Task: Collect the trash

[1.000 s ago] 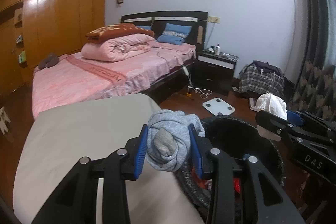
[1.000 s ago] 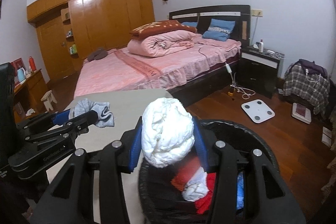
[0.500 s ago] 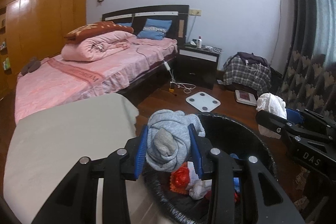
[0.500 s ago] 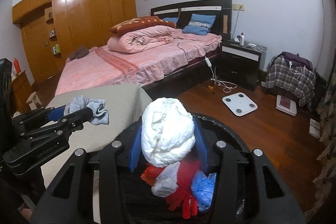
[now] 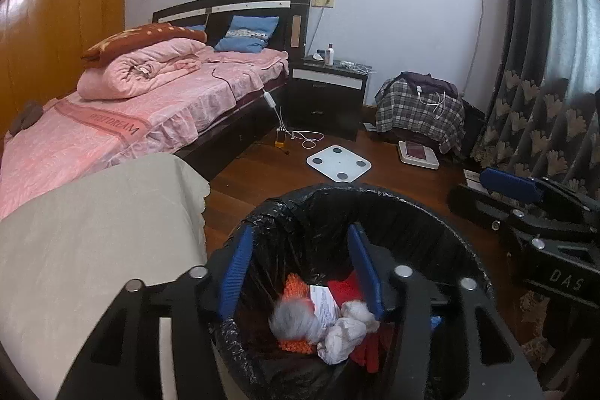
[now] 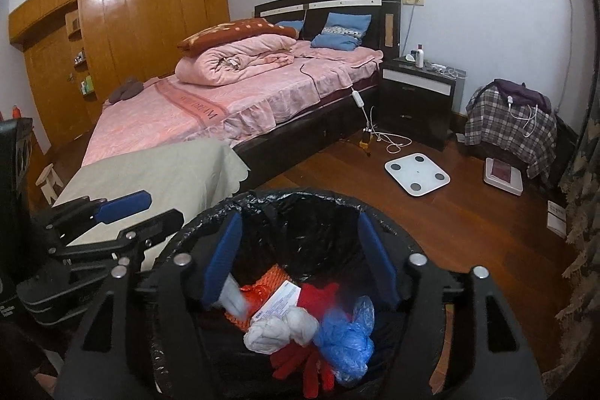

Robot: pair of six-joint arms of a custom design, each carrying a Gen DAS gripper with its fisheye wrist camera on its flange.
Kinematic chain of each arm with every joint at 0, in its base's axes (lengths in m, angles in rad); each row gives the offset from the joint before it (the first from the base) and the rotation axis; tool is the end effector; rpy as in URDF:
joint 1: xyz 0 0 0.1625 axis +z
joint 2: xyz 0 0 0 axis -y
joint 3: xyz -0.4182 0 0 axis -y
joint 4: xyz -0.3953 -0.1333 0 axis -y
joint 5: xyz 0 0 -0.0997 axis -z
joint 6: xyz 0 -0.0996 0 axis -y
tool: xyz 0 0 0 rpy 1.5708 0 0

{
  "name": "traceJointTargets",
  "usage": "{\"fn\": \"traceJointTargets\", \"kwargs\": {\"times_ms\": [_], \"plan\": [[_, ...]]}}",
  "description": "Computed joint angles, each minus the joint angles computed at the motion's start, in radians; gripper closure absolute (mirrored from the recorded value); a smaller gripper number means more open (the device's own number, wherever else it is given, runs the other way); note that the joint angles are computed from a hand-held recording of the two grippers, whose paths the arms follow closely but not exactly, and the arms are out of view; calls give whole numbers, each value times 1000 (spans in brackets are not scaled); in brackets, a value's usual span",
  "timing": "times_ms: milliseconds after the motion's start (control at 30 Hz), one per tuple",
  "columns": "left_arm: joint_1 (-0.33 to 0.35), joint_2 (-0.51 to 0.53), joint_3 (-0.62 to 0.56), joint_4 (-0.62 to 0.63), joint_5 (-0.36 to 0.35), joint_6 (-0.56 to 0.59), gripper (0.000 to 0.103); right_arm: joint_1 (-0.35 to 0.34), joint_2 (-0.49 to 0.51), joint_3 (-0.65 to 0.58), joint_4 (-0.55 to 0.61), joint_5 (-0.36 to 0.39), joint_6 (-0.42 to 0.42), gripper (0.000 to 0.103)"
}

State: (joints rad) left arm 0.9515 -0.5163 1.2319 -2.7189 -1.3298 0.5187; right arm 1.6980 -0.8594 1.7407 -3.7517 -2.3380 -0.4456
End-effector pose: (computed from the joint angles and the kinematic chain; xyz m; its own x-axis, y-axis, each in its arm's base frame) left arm -0.3325 -0.7370 0.0636 -0.4759 0.7853 -0.3960 0.8785 0.4030 -0.2566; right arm 0.1423 -0.6071 0.2511 -0.7062 0.4017 0.5830 -0.3750 0.4863 -0.7892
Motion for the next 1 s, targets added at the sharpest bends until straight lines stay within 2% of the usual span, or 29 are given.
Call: {"fn": "traceJointTargets", "kwargs": {"times_ms": [67,133,167,333,500,700,1000], "plan": [[2,-1,-2,1,3,3,42,0,1,-1,-14,-3,-6,28],[3,-5,-1,-2,10,0,37,1,1,-1,-31,-10,-17,14],[3,-7,1,-8,15,-2,31,3,3,-2,-37,-13,-20,13],[5,-33,24,-46,57,-11,16,16,-3,4,-25,-16,6,7],[7,-73,54,-78,82,-12,7,43,-3,9,-15,-9,15,6],[2,-127,94,-103,96,-20,6,81,-9,6,6,9,23,5],[-14,-201,162,-144,123,-34,6,134,0,-16,27,-8,17,5]]}}
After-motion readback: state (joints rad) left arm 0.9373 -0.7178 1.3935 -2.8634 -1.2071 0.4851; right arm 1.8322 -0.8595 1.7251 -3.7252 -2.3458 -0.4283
